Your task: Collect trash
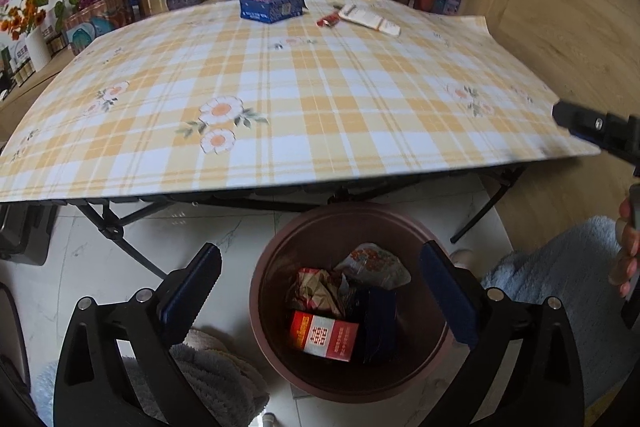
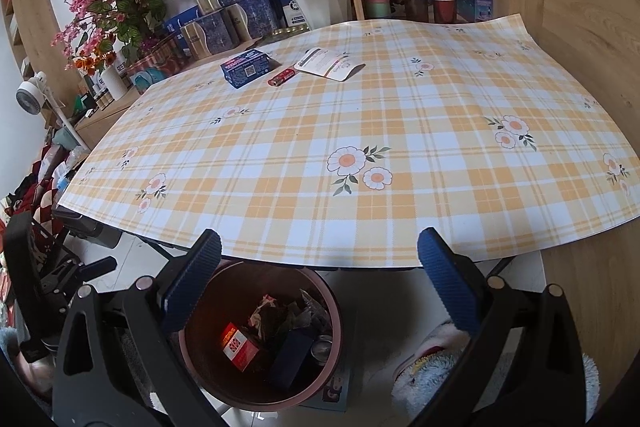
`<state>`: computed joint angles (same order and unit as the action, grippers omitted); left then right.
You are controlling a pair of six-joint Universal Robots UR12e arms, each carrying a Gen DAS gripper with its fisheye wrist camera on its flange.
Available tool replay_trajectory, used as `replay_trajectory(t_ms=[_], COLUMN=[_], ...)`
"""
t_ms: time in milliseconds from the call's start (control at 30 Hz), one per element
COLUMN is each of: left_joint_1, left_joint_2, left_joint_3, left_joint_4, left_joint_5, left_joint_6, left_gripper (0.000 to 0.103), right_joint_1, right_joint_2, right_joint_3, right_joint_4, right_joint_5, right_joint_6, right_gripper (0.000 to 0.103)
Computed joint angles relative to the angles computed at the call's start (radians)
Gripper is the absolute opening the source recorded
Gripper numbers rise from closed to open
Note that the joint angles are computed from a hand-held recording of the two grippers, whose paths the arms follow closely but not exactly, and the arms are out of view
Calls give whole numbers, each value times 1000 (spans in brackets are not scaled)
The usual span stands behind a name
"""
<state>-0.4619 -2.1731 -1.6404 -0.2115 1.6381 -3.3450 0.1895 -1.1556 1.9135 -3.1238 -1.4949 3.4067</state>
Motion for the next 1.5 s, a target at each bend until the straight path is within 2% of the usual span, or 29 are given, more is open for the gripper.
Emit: replay_trajectory(t_ms=[467,633,767,900,1133,1300,1367,1500], left_joint_1=[43,58,68,76,95,104,105,105], left_joint_2=[30,27,12,-10,-81,-146,-174,-227], left_joint_3=[26,55,92,135,263,376,423,507], left_joint_4=[73,57,35,16,-44,-89,-104,-130], left_joint_5=[62,76,69,55,7,-22,-36,-76], left_joint_6=[-63,-61,-57,-41,-12,0,18,54], left_gripper=[97,97,97,97,97,97,97,97], right_joint_1=[-26,-35,-41,-49,-56,-55,-55,-47], right_joint_2=[15,29,43,73,193,315,363,450], right_joint_3=[-31,-56,-88,-152,-373,-573,-656,-802], right_joint_4=[8,23,57,96,226,337,400,496], right_joint_5=[0,5,0,-18,-43,-30,-2,1], right_joint_6=[19,9,-16,-107,-402,-499,-530,-595], right_gripper=[97,97,97,97,97,97,97,97])
